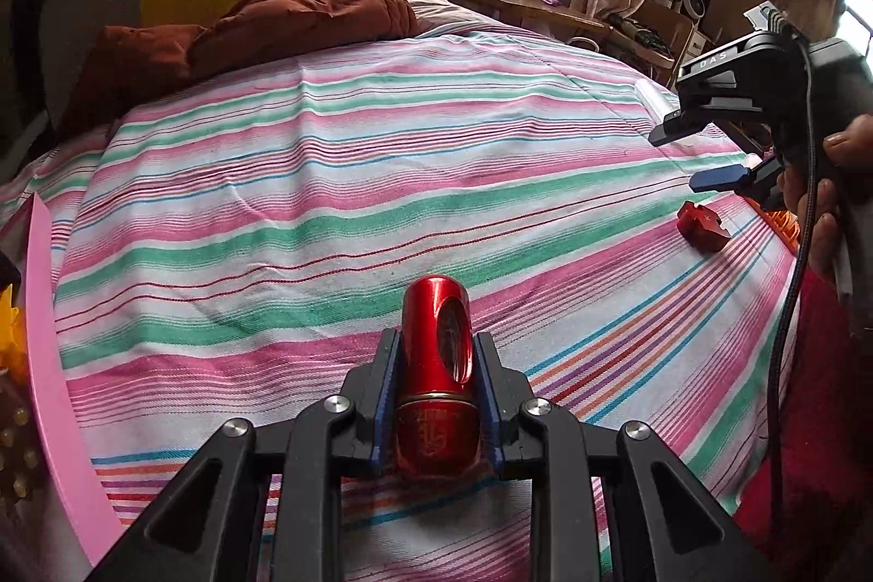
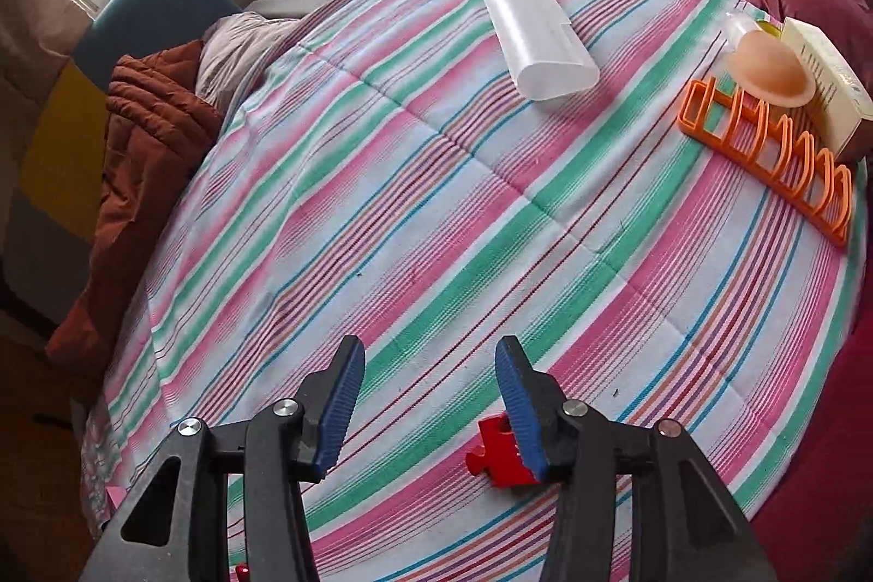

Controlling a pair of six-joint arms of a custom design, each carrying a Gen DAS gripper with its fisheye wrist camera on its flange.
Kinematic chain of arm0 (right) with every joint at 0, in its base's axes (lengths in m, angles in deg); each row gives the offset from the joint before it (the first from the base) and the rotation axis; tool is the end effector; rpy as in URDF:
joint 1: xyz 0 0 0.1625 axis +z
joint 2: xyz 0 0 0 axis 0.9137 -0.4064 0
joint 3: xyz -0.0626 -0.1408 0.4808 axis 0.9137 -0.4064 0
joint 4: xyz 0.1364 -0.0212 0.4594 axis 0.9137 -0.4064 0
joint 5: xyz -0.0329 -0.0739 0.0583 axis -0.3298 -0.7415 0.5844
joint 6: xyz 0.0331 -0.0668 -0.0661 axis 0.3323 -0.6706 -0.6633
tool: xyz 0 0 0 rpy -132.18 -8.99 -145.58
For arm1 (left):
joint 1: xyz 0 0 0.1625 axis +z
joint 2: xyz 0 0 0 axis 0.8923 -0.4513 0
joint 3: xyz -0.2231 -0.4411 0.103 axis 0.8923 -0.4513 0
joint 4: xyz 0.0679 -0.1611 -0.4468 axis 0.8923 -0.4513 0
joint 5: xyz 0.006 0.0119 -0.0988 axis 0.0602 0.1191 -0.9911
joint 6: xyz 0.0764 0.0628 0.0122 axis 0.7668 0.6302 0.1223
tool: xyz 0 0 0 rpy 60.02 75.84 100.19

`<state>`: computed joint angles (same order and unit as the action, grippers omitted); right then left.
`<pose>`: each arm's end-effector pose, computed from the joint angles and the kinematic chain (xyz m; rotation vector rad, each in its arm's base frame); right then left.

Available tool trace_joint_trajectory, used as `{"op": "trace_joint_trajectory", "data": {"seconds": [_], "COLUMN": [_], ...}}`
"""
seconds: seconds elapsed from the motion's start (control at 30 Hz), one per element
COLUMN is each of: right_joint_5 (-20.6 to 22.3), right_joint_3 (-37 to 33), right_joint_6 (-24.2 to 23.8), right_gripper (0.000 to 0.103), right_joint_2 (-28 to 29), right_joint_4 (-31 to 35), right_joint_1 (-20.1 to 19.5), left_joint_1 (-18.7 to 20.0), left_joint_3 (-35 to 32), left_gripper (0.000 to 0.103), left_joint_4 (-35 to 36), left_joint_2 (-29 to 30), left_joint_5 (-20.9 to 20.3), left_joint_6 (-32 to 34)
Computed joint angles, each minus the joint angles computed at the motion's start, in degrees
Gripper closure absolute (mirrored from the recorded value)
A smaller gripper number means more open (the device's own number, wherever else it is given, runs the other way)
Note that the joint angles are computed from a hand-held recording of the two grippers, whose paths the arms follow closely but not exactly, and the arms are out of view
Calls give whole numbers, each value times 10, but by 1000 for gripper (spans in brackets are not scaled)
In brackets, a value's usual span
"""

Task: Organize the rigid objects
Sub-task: 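Grasp the red K puzzle piece with the right tool while the left tool holds the tube, then carry the red tube toward the tray with the left tool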

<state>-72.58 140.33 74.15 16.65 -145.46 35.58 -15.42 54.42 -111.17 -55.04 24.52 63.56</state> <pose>0.1962 -0.5943 0.1391 -0.4447 -2.5032 0.7778 -0.1354 -0.4575 0.1408 0.3930 2.3827 -0.7928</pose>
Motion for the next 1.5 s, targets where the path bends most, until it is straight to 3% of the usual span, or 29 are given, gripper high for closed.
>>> {"op": "trace_joint_trajectory", "data": {"seconds": [0.17, 0.3, 0.47, 0.77, 0.83, 0.93, 1.17, 1.37, 1.5], "right_joint_5": [-5, -8, 9, -66, -90, -93, -73, -4, 34], "right_joint_3": [0, 7, -30, -86, -93, -99, -95, -74, -74], "right_joint_6": [25, 4, -33, -21, -16, -5, -43, -156, -205], "right_gripper": [53, 51, 50, 50, 50, 50, 56, 56, 56], "right_joint_2": [-4, -7, -21, -6, 2, 10, 14, 36, 67], "right_joint_4": [31, -1, 160, 386, 418, 447, 429, 299, 212], "right_joint_1": [-8, -1, 9, 16, 18, 14, 19, 42, 59], "left_joint_1": [-7, -5, -4, 1, 2, 2, 2, 1, 1], "left_joint_3": [8, 11, 16, 18, 18, 18, 18, 18, 19], "left_gripper": [76, 76, 76, 76, 76, 76, 76, 76, 76], "left_joint_4": [-22, -35, -59, -73, -74, -75, -79, -77, -73], "left_joint_2": [7, 7, 11, 8, 7, 8, 10, 10, 7], "left_joint_5": [12, 8, 5, -10, -12, -11, -12, -11, -12], "left_joint_6": [18, 30, 44, 46, 46, 46, 46, 46, 45]}}
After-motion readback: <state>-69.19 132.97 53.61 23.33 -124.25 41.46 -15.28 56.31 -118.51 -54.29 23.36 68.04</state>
